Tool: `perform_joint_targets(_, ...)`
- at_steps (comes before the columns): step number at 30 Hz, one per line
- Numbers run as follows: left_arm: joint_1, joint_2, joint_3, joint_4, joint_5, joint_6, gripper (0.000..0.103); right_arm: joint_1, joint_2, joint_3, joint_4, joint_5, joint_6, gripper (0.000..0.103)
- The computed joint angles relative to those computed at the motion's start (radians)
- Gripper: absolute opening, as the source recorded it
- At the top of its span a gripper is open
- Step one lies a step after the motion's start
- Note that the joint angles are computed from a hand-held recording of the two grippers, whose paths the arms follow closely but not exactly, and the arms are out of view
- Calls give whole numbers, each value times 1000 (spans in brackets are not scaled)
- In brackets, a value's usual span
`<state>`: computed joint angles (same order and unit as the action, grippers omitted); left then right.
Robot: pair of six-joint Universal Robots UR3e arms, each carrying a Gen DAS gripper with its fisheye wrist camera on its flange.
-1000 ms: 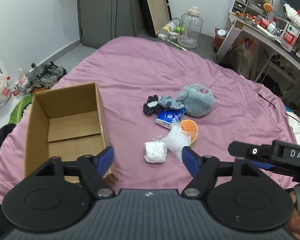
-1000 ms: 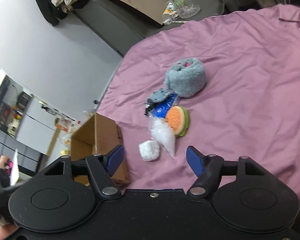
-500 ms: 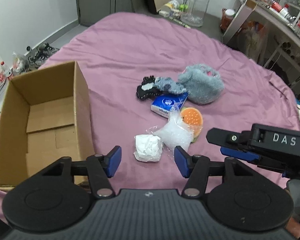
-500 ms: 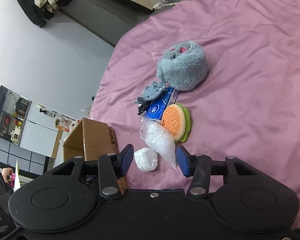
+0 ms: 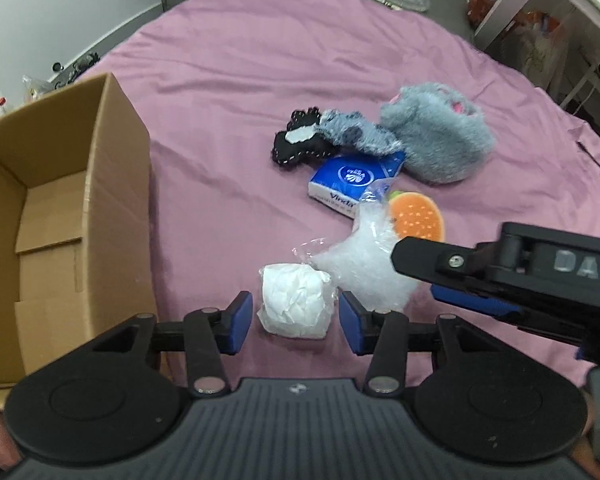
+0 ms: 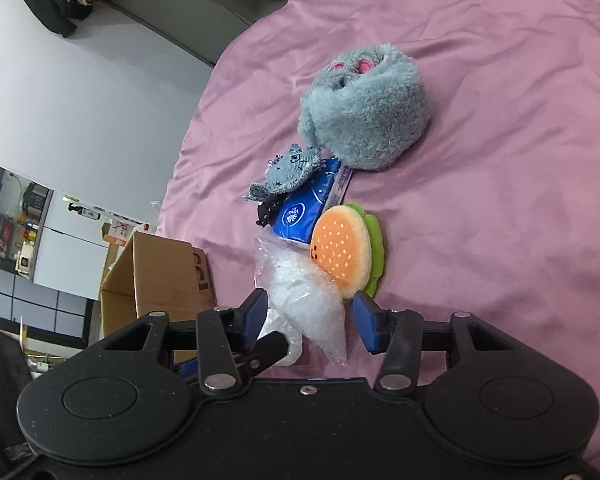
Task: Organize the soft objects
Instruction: 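Lower the left tool to the white tissue bundle and close on it, then carry the tissue bundle into the box with the left tool while the right tool carries the plastic bag there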
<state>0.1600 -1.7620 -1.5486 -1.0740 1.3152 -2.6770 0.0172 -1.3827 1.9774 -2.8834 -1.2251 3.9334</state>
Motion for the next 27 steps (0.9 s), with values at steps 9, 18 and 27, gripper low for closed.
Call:
perform_joint_targets(9,-21,-68,4,47,32,-27,45,-29,40,1,-40,65,-29,33)
perform_joint_targets(18,7,-7,-19,33,-11,11,43,-10,33,-6,-60,45,-38,15)
perform_joint_targets(27,77,77,13,-53,-83,73,43,33,-20,-3,-85,-15,-30,13)
